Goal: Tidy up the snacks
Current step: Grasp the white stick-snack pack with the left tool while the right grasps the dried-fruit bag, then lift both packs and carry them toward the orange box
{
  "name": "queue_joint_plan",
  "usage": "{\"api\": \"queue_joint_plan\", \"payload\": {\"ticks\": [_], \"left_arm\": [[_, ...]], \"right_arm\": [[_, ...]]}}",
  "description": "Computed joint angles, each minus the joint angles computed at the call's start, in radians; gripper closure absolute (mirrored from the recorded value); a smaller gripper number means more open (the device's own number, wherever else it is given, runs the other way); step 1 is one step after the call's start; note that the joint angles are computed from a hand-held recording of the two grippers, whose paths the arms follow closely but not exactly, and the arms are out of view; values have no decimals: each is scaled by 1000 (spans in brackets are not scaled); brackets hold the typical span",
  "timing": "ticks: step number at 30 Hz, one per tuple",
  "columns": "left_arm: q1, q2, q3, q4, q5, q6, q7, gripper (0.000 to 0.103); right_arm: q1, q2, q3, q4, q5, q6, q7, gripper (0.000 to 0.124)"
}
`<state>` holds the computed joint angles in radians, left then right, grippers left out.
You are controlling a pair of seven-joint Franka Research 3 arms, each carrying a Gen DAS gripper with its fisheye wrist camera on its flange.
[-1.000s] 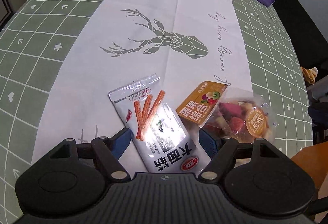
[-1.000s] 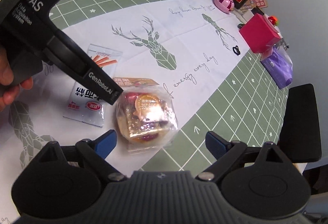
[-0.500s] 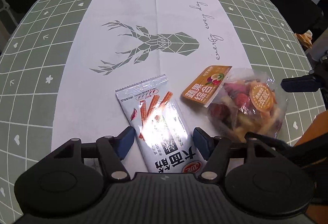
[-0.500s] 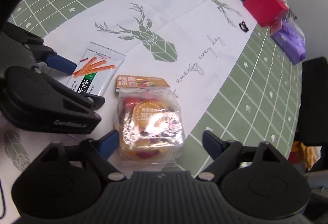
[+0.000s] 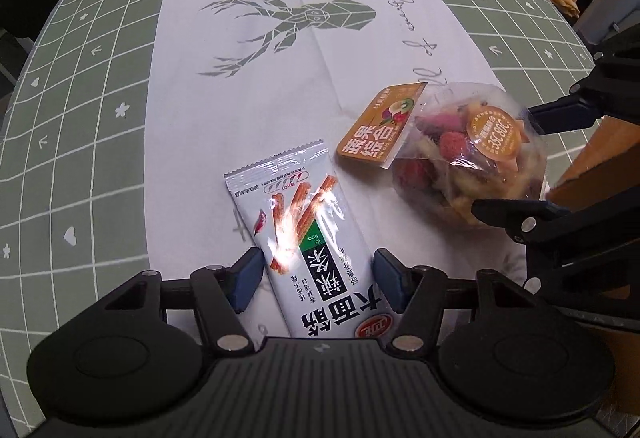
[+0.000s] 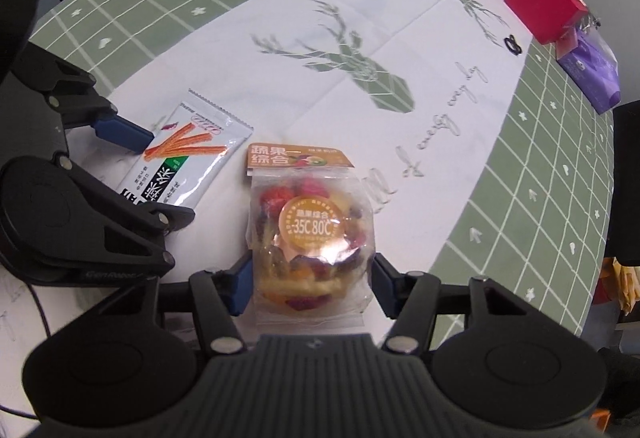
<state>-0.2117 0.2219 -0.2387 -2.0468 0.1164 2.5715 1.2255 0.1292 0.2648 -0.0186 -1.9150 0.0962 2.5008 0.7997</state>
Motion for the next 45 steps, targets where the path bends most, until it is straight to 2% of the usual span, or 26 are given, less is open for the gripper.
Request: {"api": "queue_joint_plan", "payload": {"ticks": [7, 11, 18, 23, 27, 30, 31, 34, 37, 40, 44, 45], "left_arm": [[-1, -132, -27, -166, -84, 24, 135, 33], [-24, -207, -29, -252, -155, 31, 254, 34], [-109, -326, -8, -392, -326, 59, 533, 34], [-173, -387, 8, -481, -386, 121, 601, 32], [-197, -424, -5, -551, -339, 217, 509, 24], [-186, -436, -31, -591, -242, 286, 353, 18], [-170, -440, -49, -600, -196, 300, 280, 17], [-147, -456, -75, -631, -113, 357, 113, 14], [-109, -463, -109, -651, -45, 402, -64, 12], [4, -472, -213, -663, 121, 441, -266, 11], [163, -496, -366, -668, 344, 467, -474, 9], [178, -499, -376, -675, 367, 483, -508, 9]], "right_arm": [[-1, -169, 6, -224, 26, 42, 1, 66], [-9, -295, 6, -384, 75, 81, -55, 67], [8, -534, -38, -676, 276, 194, -228, 66], [62, -679, -115, -850, 461, 304, -338, 65], [148, -740, -206, -919, 627, 374, -426, 61], [266, -779, -321, -938, 809, 419, -568, 58], [293, -786, -349, -936, 868, 425, -610, 52], [381, -790, -421, -913, 1071, 471, -756, 49], [383, -767, -438, -882, 1175, 439, -802, 47], [364, -740, -432, -864, 1242, 401, -821, 47], [334, -723, -414, -862, 1313, 349, -866, 47], [327, -718, -402, -861, 1332, 350, -883, 47]]}}
